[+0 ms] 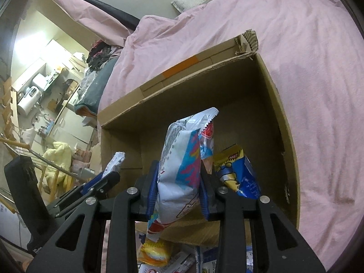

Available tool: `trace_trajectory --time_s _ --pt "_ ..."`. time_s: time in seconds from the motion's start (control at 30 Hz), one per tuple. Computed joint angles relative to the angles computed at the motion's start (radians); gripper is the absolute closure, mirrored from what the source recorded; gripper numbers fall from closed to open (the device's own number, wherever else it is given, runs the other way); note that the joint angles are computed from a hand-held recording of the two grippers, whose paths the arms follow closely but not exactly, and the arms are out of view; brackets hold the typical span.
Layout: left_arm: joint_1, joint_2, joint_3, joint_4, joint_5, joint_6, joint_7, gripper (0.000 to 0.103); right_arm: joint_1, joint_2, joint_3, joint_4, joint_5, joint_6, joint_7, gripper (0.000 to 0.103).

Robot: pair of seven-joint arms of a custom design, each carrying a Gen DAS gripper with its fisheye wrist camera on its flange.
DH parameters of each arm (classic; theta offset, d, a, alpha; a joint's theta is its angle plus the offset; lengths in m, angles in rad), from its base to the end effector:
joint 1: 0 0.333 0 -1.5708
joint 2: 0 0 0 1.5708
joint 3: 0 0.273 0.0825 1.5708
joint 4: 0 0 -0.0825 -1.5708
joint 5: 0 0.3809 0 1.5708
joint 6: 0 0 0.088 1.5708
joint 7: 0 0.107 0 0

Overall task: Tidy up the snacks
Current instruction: 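Lower both held snacks into the box and open both tools, then withdraw both tools from the box toward the remaining snacks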

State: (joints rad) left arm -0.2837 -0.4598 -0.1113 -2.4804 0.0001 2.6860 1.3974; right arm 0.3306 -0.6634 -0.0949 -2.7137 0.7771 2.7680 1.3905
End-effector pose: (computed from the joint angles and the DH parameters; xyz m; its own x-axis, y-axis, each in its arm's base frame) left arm 0.4305 -0.1821 0.4918 -0.2440 -0.9681 0.0574 -0.7732 0.1585 -0.6140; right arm 0.4005 0.0659 0.4599 -0.0010 -0.8124 -0.5830 -0.7945 0.3547 -0.4929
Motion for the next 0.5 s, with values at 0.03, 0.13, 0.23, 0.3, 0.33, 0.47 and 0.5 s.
trace_trajectory --time_s 0.03,0.13,0.23,0.3,0.33,0.47,0.5 --pt "-0.007 -0.003 0.009 -0.002 -0.011 0.002 0.011 0.075 0.001 -0.002 0.001 -0.002 0.001 0.006 -0.001 0.069" --pt "0.001 -0.020 0.004 -0.016 -0.012 0.027 -0.002 0.045 0.016 -0.009 -0.014 -0.007 0.020 0.014 -0.015 0.069" --pt "0.004 -0.035 0.005 -0.029 -0.007 0.058 -0.021 0.029 -0.005 -0.012 0.010 -0.009 -0.002 0.028 0.008 0.062" --pt "0.008 -0.038 0.005 -0.031 -0.002 0.066 -0.035 0.020 -0.007 -0.020 0.012 -0.016 -0.007 0.044 0.014 0.042" --pt "0.006 -0.041 0.009 -0.035 -0.005 0.072 -0.040 0.019 -0.014 -0.027 0.022 -0.023 -0.016 0.058 0.026 0.033" --pt "-0.003 -0.044 0.026 -0.040 -0.020 0.082 -0.045 0.018 -0.066 -0.038 0.077 -0.034 -0.096 0.082 0.097 0.023" --pt "-0.002 -0.045 0.027 -0.041 -0.019 0.083 -0.047 0.018 -0.075 -0.045 0.087 -0.040 -0.117 0.091 0.115 0.022"
